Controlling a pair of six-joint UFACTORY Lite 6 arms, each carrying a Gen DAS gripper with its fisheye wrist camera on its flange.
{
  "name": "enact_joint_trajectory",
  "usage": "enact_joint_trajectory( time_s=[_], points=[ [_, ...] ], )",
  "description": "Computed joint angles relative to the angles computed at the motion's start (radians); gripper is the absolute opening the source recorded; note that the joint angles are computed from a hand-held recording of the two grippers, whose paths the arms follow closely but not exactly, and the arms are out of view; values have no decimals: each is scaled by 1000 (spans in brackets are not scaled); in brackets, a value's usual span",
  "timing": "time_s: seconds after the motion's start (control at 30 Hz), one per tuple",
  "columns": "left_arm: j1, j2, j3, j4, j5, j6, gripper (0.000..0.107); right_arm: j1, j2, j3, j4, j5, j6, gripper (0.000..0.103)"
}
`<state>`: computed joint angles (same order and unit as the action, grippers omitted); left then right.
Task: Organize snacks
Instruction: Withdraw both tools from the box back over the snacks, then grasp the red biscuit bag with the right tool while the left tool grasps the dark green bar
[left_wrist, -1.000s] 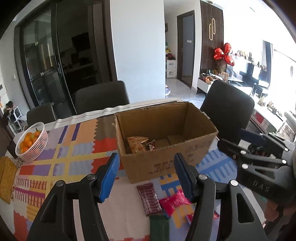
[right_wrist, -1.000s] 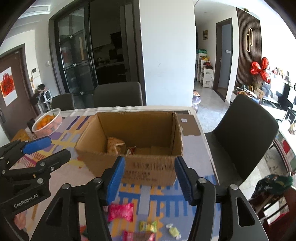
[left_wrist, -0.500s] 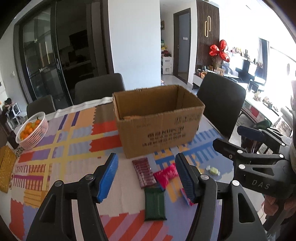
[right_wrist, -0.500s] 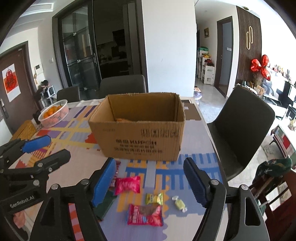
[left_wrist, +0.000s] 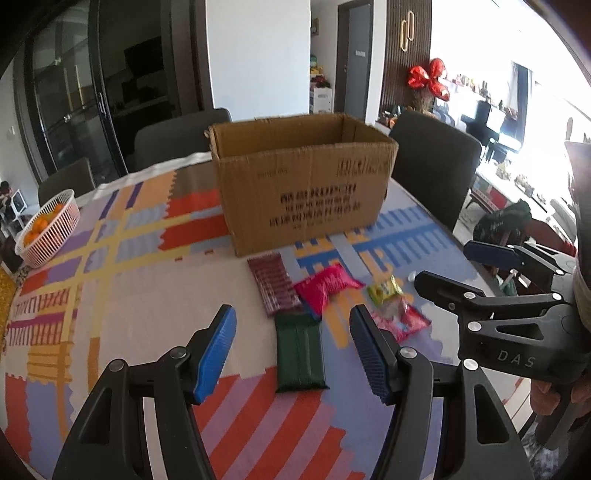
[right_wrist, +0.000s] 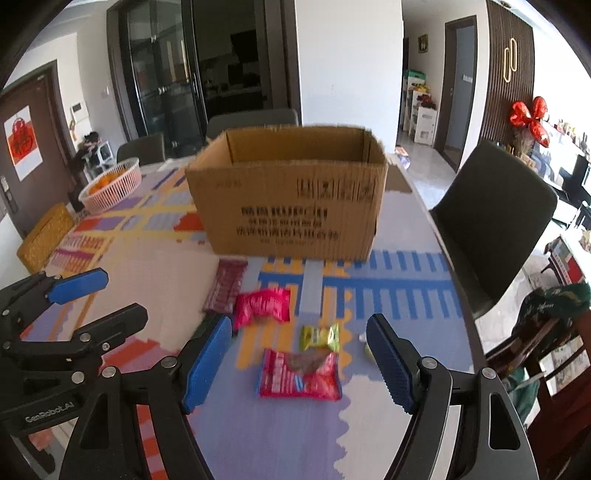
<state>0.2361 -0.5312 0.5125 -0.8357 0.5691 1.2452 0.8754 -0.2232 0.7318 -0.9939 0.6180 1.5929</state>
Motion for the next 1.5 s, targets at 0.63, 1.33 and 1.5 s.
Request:
enact_joint_trajectory(
  time_s=[0.63, 1.33, 1.5],
  points=[
    [-80, 300, -71, -257, -218, 316, 63, -152, 230, -25, 126, -236, -142, 76],
    [-156, 549, 32, -466, -296, 474, 61, -247, 488, 135, 356, -333, -413, 76],
    [-170, 593, 53, -532, -322, 513, 56, -243, 496, 137, 298, -321, -353, 76]
  ],
)
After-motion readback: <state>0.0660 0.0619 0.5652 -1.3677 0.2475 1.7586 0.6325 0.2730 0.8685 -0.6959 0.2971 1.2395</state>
